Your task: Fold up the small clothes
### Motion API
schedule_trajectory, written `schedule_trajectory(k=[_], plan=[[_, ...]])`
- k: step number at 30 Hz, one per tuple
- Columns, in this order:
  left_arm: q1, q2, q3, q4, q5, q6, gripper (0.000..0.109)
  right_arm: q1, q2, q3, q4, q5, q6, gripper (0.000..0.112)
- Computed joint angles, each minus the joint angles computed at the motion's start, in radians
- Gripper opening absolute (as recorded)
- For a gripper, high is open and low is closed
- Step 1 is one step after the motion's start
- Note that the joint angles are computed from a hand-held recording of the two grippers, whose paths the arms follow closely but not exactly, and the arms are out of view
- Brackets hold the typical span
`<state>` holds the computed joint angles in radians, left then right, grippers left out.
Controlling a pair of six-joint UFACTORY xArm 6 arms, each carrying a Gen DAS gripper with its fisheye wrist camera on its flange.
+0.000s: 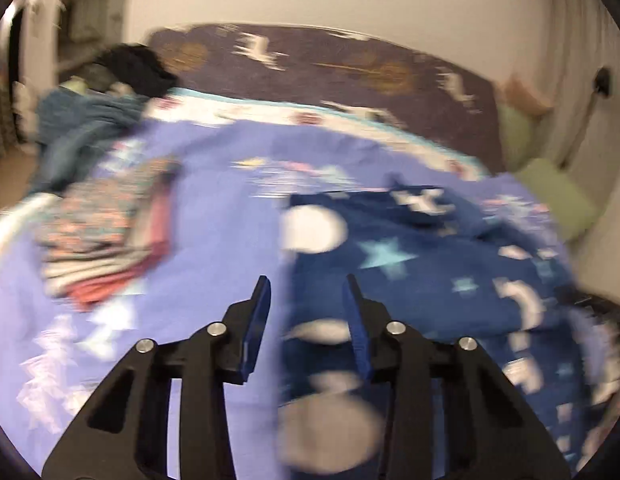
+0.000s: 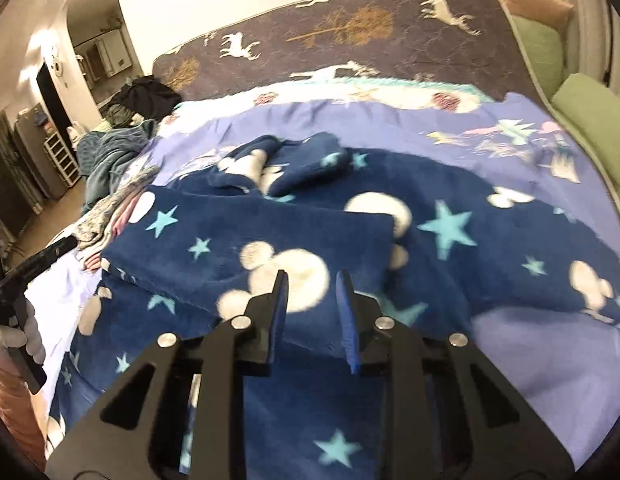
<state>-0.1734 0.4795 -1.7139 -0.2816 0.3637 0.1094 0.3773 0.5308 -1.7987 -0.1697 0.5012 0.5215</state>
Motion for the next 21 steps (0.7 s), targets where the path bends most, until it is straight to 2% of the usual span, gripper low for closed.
schedule_trajectory(k=[2, 3, 4, 5, 6, 9, 10, 12, 15, 17, 19, 20, 21], plan=[[-0.016, 0.085, -0.113, -0.084, 0.077, 0.095, 0.038, 0.002, 0.088, -0.11, 0.011, 0.117, -0.011, 0.026], [-0.019, 0.161, -0.213, -0.063, 0.172, 0.08, 0.038, -0.001, 0.116, -0.112, 0.027, 0.126, -0.021, 0.026], [-0.026, 0.222, -0.279, 0.0, 0.224, 0.023, 0.038, -0.001, 0.106, -0.084, 0.026, 0.094, -0.024, 0.026], [-0.035, 0.267, -0.316, 0.095, 0.235, -0.058, 0.038, -0.002, 0.089, -0.037, 0.007, 0.032, -0.015, 0.026], [-0.046, 0.274, -0.313, 0.157, 0.204, -0.097, 0.04, -0.003, 0.082, -0.021, 0.005, 0.013, -0.01, 0.026], [-0.071, 0.278, -0.325, 0.345, 0.216, -0.199, 0.041, 0.008, 0.117, -0.095, -0.049, 0.089, 0.004, 0.026], [-0.073, 0.283, -0.328, 0.36, 0.215, -0.207, 0.041, 0.013, 0.122, -0.108, -0.069, 0.103, 0.014, 0.026], [-0.068, 0.283, -0.331, 0.318, 0.216, -0.183, 0.041, 0.015, 0.113, -0.102, -0.08, 0.104, 0.023, 0.026], [-0.059, 0.233, -0.262, 0.238, 0.168, -0.132, 0.041, -0.001, 0.002, 0.052, -0.129, 0.002, 0.112, 0.026], [-0.061, 0.19, -0.216, 0.172, 0.141, -0.068, 0.041, -0.041, -0.11, 0.214, -0.223, -0.106, 0.239, 0.031], [-0.079, 0.167, -0.195, 0.073, 0.118, 0.032, 0.044, -0.103, -0.211, 0.352, -0.288, -0.168, 0.378, 0.045], [-0.091, 0.163, -0.197, 0.04, 0.112, 0.065, 0.046, -0.141, -0.261, 0.421, -0.28, -0.188, 0.431, 0.045], [-0.1, 0.166, -0.206, 0.013, 0.111, 0.09, 0.053, -0.164, -0.29, 0.465, -0.266, -0.207, 0.459, 0.045]])
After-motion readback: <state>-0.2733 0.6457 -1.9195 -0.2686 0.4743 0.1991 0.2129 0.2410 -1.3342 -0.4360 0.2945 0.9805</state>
